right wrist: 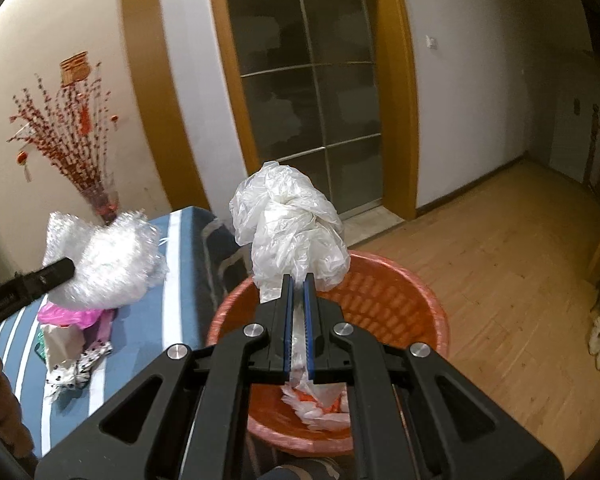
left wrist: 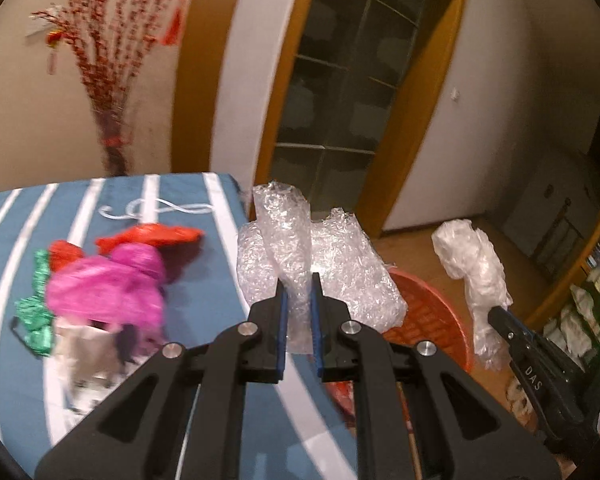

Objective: Collect trash
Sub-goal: 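Carry the bubble wrap and white bag over the wastebasket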

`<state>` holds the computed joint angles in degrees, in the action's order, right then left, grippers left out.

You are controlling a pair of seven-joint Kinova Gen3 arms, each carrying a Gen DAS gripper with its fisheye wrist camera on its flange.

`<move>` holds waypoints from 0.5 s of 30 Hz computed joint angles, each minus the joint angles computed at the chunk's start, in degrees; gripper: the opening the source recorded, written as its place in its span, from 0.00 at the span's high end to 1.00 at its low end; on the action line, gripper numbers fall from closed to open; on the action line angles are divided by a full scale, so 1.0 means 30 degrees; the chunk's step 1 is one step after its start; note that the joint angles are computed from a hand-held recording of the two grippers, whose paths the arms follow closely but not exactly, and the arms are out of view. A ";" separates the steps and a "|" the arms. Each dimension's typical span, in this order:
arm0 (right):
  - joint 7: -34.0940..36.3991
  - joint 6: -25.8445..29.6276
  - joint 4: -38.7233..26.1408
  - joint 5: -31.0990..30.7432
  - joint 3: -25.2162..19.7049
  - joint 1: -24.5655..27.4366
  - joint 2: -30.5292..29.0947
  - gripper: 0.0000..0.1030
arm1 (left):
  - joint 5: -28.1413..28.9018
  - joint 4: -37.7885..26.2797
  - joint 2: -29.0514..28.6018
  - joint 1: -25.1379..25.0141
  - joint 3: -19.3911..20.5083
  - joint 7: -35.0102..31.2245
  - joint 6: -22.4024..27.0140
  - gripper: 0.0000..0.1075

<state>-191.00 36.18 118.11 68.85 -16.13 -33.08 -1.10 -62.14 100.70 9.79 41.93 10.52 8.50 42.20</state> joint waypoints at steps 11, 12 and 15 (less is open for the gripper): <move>0.0189 -0.1199 0.0506 -0.0475 0.0664 0.0906 0.0204 0.96 | 0.2409 -0.2139 0.2471 0.0596 -0.1146 -0.2841 -0.1845 0.89; 0.0196 -0.1332 0.0536 -0.0516 0.0730 0.0977 0.0243 0.96 | 0.2648 -0.2311 0.2642 0.0719 -0.1284 -0.3096 -0.1926 0.89; 0.0437 -0.1733 0.0492 -0.0782 0.0937 0.1182 0.0393 0.96 | 0.3531 -0.2734 0.3160 0.0728 -0.1687 -0.4164 -0.2472 0.89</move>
<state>-189.69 30.98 119.58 66.51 -13.32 -29.53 0.08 -51.55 92.50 19.27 44.11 5.46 -3.99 34.79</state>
